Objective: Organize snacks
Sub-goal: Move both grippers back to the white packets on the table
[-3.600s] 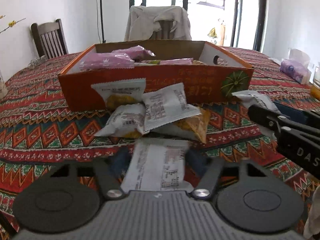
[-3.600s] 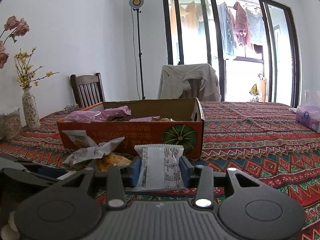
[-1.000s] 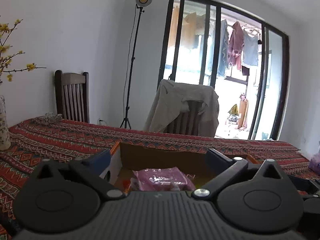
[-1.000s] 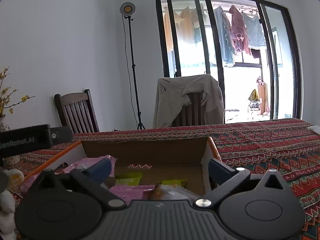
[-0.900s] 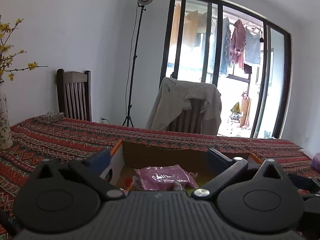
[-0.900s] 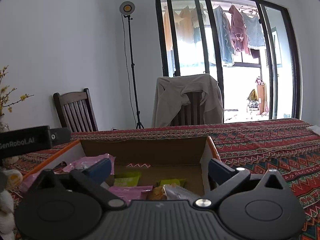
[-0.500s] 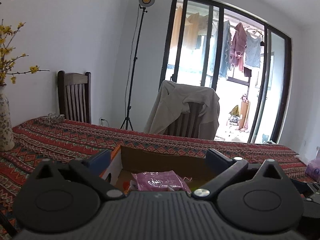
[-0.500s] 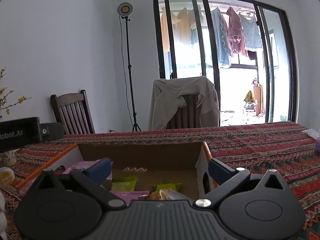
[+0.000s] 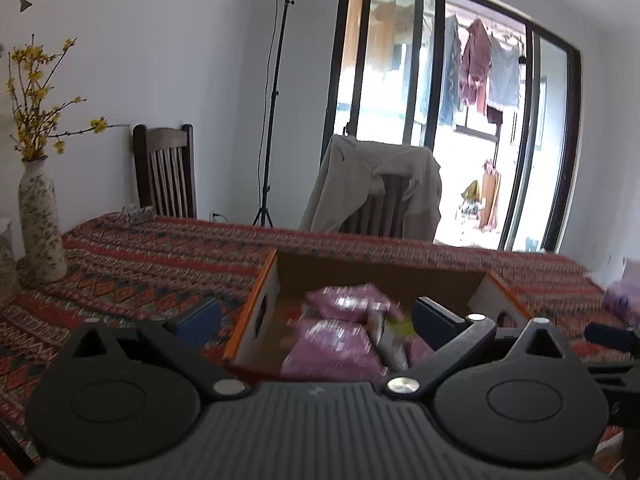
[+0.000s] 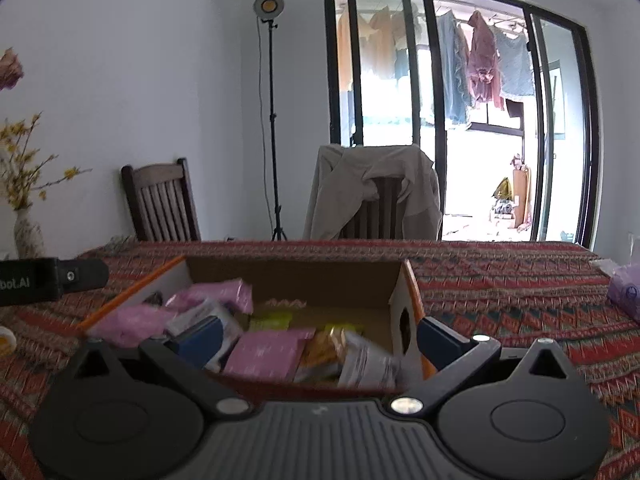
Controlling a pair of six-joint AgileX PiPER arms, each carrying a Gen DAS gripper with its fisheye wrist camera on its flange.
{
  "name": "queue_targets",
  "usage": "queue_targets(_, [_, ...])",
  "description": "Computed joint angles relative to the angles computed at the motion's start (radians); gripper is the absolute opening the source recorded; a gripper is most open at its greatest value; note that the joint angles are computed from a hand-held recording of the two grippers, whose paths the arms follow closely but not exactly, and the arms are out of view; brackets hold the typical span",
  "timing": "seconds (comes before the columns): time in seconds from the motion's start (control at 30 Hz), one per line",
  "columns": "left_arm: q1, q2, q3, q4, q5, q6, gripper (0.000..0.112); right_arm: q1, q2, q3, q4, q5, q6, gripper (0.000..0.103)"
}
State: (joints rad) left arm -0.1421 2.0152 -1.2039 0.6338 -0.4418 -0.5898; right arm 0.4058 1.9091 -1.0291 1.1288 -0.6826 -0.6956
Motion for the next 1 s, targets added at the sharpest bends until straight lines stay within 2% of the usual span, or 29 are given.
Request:
queue_targets(0.33, [0.117,-0.014,0.165,0.099,-0.110,0.043,0.103,0.100,0.000,0.048,0.062,-0.001,-0.007,0.103])
queue_targets(0.47, [0.169,0.013,0.181,0.127,-0.146,0.086,0.103,0.131,0.021,0.024,0.097,0.018,-0.043,0.103])
queue_targets(0.63, [0.224,0.057,0.159,0.173,-0.172,0.074,0.103,0.159,0.071,-0.050,0.195,0.035,-0.148,0.103])
queue_targets(0.77, [0.253,0.085,0.144,0.221,-0.202,0.040,0.103,0.170,0.134,-0.159,0.325,0.038,-0.298,0.103])
queue_targets(0.87, [0.253,0.104,0.139,0.203,-0.206,0.063,0.103,0.166,0.177,-0.235,0.424,0.038,-0.401,0.099])
queue_targets(0.93, [0.267,0.112,0.126,0.254,-0.221,0.003,0.103,0.163,0.201,-0.272,0.470,0.033,-0.451,0.089])
queue_targets(1.0, [0.282,0.122,0.108,0.302,-0.229,-0.061,0.103,0.158,0.226,-0.307,0.513,0.031,-0.503,0.084])
